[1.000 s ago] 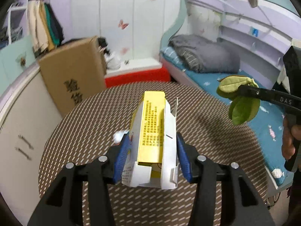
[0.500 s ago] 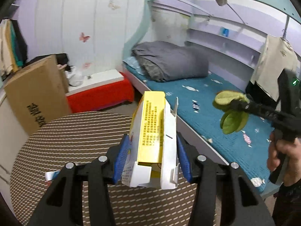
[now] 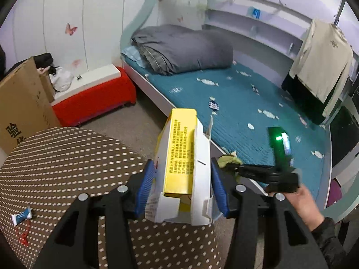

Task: Collect trash
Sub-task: 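Carry the white-yellow box and green plush toy in both grippers toward the bin, then open both grippers over the bin to drop the box and plush toy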

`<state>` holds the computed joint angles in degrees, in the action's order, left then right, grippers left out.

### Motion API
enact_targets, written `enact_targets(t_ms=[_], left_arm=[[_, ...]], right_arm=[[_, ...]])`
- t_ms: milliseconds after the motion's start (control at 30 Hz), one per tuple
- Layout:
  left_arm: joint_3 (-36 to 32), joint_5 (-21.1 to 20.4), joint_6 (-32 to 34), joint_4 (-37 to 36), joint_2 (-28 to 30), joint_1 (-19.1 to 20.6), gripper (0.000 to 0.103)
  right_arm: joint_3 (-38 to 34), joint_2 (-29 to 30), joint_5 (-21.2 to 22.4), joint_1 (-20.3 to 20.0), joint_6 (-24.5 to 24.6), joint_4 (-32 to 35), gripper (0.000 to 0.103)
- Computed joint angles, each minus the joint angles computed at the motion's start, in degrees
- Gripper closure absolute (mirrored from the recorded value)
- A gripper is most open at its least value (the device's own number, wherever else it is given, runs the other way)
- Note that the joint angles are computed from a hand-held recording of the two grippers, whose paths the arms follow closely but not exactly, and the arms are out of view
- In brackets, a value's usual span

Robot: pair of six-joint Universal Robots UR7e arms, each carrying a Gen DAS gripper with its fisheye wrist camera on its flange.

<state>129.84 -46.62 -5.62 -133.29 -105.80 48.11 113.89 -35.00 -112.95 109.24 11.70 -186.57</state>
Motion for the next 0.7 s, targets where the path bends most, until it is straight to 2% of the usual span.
enact_targets(t_ms=[33, 67, 133, 167, 200, 300, 700], left_arm=[[-0.05, -0.3, 0.08, -0.66, 1.14, 0.33, 0.054], [-0.24, -0.69, 0.4, -1.43, 2.55, 0.77, 0.054], [-0.61, -1.15, 0.9, -2.45, 4.74, 1.41, 0.054], [-0.79, -1.42, 1.17, -3.19, 6.33, 1.81, 0.054], [-1.09, -1.65, 1.33, -3.66, 7.47, 2.08, 0.054], [-1.44, -2.71, 1.78, -5.17, 11.15, 2.78, 0.054], [-4.98, -6.76, 1.01, -4.89, 23.86, 5.02, 0.054]], right_arm=[[0.05, 0.47, 0.24, -0.94, 0.42, -0.47, 0.039], [0.32, 1.0, 0.36, -1.81, 0.98, -1.73, 0.031], [0.93, 1.1, 1.7, -2.95, 1.71, -2.87, 0.03], [1.36, 1.05, 1.43, -3.24, 2.01, -3.69, 0.023], [1.83, 0.86, 1.33, -3.37, 2.08, -4.49, 0.021], [3.96, -0.4, 3.57, -4.39, 1.56, -7.31, 0.019], [10.3, -7.39, -1.16, -2.26, 1.34, -17.95, 0.014]])
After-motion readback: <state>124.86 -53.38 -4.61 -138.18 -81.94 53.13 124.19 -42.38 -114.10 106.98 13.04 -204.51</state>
